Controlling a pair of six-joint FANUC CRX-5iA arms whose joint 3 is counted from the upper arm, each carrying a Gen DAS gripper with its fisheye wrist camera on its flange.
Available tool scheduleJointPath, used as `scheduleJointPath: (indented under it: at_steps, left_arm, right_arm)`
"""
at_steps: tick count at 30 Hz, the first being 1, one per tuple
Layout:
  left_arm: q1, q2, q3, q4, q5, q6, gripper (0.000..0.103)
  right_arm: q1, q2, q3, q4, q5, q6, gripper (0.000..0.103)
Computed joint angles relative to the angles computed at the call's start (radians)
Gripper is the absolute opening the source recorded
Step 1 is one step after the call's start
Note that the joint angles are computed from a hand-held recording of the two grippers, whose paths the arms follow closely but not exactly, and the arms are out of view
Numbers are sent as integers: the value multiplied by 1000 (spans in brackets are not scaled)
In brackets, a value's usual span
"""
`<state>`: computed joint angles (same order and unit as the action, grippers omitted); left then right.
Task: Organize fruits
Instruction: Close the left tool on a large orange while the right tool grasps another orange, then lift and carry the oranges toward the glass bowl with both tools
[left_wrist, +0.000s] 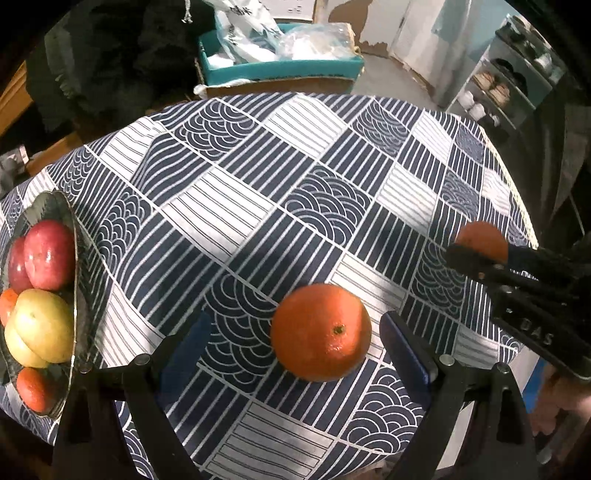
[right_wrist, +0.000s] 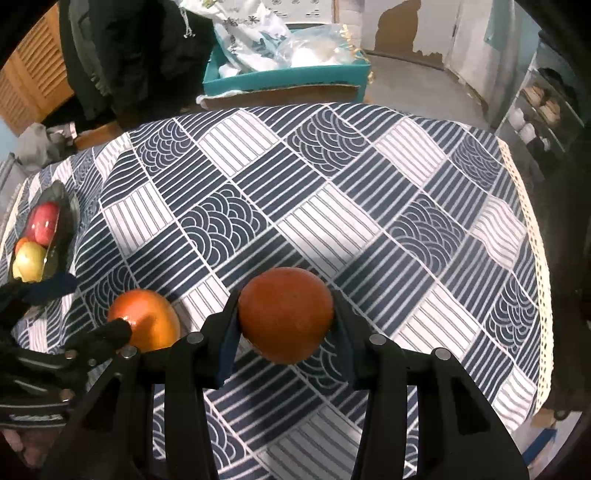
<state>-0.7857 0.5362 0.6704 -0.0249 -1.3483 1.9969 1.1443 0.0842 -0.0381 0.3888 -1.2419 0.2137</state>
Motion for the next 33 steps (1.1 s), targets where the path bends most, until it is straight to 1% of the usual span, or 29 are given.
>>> scheduleJointPath:
  at_steps: [5, 10, 15, 16, 18, 20, 22, 33]
  left_arm:
    - [-8, 19, 14, 0, -18, -4, 94]
    - [-15, 47, 33, 10, -32, -12, 94]
    - [-18, 66, 39, 13, -40, -18, 94]
    - [-17, 66, 36, 13, -37, -18, 93]
    - [-15, 62, 24, 17, -25, -20, 86]
    - [-8, 59, 7, 41, -11, -35, 75]
    - [-2, 49, -18, 66, 16, -49, 70]
    - [-12, 13, -39, 18, 30, -34, 69]
  right_arm:
    - [18, -29, -35, -10, -1, -34, 44]
    - [26, -31, -45, -17, -21, -40, 44]
    - [22, -40, -57, -16, -9, -48, 44]
    - [22, -40, -57, -16, -7, -47, 44]
    - [20, -40, -58, -17, -2, -46, 44]
    - [18, -37, -57, -19, 1, -42, 44]
    - [16, -34, -55, -22, 5, -37, 44]
    - [20, -17, -39, 3, 3, -31, 44]
